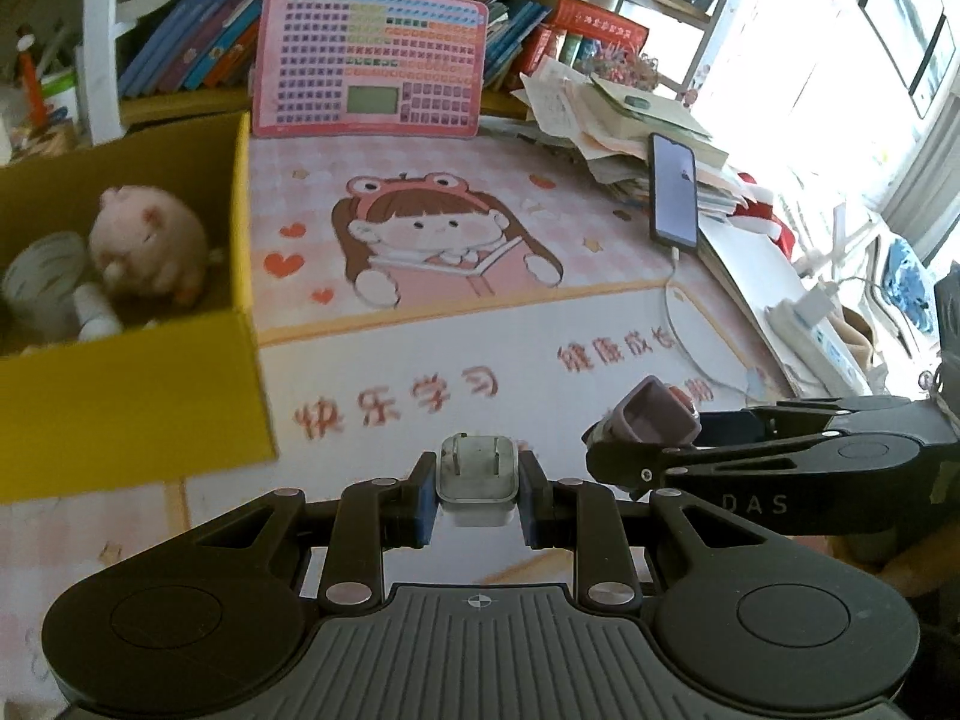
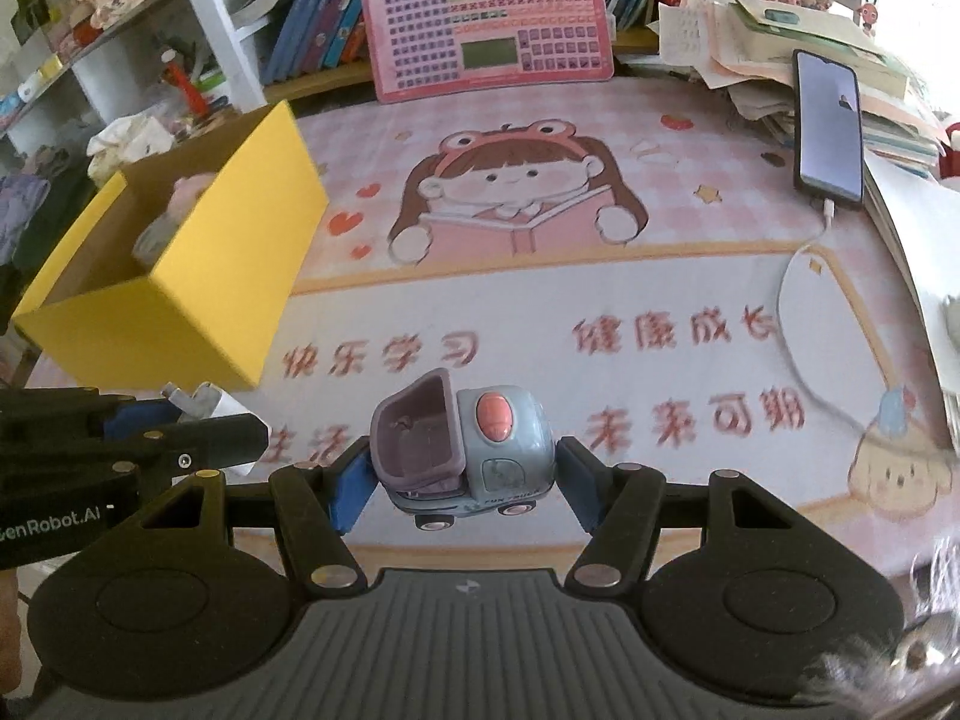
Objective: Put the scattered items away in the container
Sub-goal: 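Lift the toy car and white plug and carry both over the yellow box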
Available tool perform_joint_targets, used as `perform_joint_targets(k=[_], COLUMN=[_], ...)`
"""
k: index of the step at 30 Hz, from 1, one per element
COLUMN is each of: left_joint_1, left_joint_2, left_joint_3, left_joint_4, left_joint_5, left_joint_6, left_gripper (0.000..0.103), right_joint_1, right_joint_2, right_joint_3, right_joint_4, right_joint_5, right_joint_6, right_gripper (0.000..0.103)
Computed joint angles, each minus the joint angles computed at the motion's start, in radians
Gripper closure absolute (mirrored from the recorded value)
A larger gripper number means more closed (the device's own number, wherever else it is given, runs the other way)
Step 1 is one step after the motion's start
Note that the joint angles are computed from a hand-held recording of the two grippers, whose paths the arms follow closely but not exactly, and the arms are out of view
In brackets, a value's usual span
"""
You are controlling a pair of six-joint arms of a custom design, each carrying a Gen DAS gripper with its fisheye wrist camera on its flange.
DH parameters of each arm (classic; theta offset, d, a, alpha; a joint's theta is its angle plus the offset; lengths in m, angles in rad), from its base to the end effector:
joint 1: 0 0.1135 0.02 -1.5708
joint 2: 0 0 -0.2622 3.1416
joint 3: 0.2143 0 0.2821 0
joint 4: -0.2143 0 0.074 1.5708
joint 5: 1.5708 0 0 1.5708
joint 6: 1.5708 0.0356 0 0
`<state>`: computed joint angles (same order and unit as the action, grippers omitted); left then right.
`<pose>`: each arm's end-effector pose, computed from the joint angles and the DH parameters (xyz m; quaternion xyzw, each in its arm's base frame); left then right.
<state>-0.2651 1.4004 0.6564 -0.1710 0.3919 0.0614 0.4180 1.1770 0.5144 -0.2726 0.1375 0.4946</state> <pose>0.2707 -0.0876 0.1446 0.2128 0.9061 -0.2155 0.2955 0.2199 0.0923 0.1454 0.0577 0.9462 0.0788 0.3086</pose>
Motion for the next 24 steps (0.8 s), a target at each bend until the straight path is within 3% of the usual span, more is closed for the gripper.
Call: perform_joint_targets(k=[12,24], left_joint_1=[0.249,0.587], left_joint_2=[-0.209,-0.196], left_joint_3=[-0.148,-0.142], left_joint_4=[-0.142,-0.266], left_joint_5=[0.123,0.235], left_joint_6=[0.178,0.384], left_gripper=[0.078,0.078], right_joint_1=[0.331,0.493], right_joint_2=[0.035,0.255], right_joint_3=[0.011,0.182], right_joint_4=[-0.031,0.002], right_joint_5=[0.168,0.194], right_joint_6=[0.257,0.266], right_gripper=[0.041,0.041])
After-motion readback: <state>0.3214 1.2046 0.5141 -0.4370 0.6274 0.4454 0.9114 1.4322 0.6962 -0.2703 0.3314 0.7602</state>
